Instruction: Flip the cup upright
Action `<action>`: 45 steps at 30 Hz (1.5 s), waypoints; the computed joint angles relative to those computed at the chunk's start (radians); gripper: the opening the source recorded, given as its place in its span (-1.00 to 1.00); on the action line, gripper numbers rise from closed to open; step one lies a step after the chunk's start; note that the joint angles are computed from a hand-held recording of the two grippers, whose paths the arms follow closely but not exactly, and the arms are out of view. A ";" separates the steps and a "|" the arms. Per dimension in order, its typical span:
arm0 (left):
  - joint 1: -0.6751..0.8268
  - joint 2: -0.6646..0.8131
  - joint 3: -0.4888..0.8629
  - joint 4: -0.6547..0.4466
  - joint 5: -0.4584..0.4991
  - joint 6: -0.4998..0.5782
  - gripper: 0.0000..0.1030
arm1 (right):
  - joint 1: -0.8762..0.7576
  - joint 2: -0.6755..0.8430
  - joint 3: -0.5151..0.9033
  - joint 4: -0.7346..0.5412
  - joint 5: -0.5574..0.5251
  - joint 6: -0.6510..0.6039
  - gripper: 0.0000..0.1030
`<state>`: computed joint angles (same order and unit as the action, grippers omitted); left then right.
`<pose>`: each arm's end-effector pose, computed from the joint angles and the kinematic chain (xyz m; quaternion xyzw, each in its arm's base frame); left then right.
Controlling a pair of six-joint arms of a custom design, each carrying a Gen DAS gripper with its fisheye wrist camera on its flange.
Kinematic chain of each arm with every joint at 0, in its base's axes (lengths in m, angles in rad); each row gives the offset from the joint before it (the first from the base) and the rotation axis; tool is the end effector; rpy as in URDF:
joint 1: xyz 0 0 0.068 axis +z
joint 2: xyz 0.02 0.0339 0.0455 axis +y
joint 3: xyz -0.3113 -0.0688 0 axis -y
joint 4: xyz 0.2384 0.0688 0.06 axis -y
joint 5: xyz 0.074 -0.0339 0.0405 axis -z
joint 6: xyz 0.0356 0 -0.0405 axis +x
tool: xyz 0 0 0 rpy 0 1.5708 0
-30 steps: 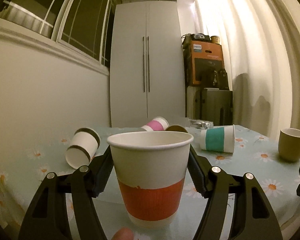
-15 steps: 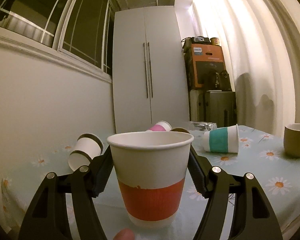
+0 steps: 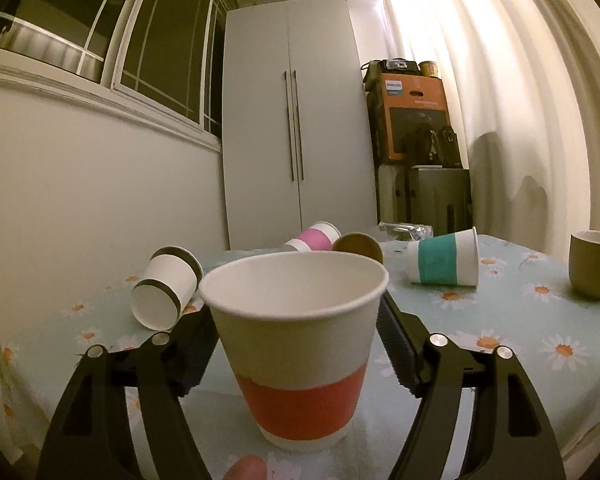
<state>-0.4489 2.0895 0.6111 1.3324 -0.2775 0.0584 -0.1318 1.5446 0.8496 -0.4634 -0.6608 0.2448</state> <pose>0.3314 -0.1488 0.1363 0.1006 0.7482 -0.0229 0.6554 0.2748 -0.0144 0.2246 0.1081 0.9219 0.3280 0.1754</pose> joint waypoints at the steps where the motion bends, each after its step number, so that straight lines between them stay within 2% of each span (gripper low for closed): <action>1: 0.000 0.003 -0.001 0.002 0.000 0.001 0.51 | 0.002 0.000 0.000 0.001 0.001 0.003 0.54; 3: 0.000 0.001 -0.001 -0.006 -0.003 -0.001 0.69 | 0.001 0.000 0.000 0.002 0.000 0.003 0.54; 10: 0.013 -0.035 -0.013 -0.054 0.031 -0.014 0.77 | -0.002 -0.013 -0.003 0.007 0.000 0.001 0.54; 12: 0.016 -0.056 -0.018 -0.084 0.042 -0.019 0.84 | -0.002 -0.023 -0.007 0.009 0.008 0.001 0.54; 19: 0.026 -0.222 -0.061 -0.292 0.095 -0.031 0.88 | -0.030 -0.051 -0.020 0.033 -0.026 0.007 0.54; 22: 0.045 -0.330 -0.059 -0.432 0.148 -0.042 0.88 | -0.045 -0.070 -0.029 0.041 -0.043 0.001 0.54; 24: 0.058 -0.404 -0.033 -0.570 0.192 -0.042 0.88 | -0.048 -0.080 -0.033 0.043 -0.051 -0.005 0.54; 25: 0.070 -0.450 -0.004 -0.684 0.226 -0.029 0.88 | -0.046 -0.085 -0.034 0.043 -0.049 -0.009 0.54; 31: 0.156 -0.591 0.072 -1.021 0.399 0.004 0.88 | -0.027 -0.110 -0.049 0.067 -0.037 -0.006 0.54; 36: 0.246 -0.661 0.161 -1.257 0.523 0.041 0.87 | 0.009 -0.174 -0.085 0.116 0.011 0.000 0.54; 40: 0.336 -0.669 0.263 -1.472 0.616 0.130 0.87 | 0.055 -0.242 -0.123 0.173 0.012 0.027 0.54; 42: 0.372 -0.671 0.285 -1.522 0.651 0.155 0.87 | 0.083 -0.281 -0.146 0.203 0.018 0.041 0.54; 45: 0.441 -0.662 0.317 -1.612 0.728 0.203 0.87 | 0.159 -0.360 -0.179 0.248 0.111 0.076 0.54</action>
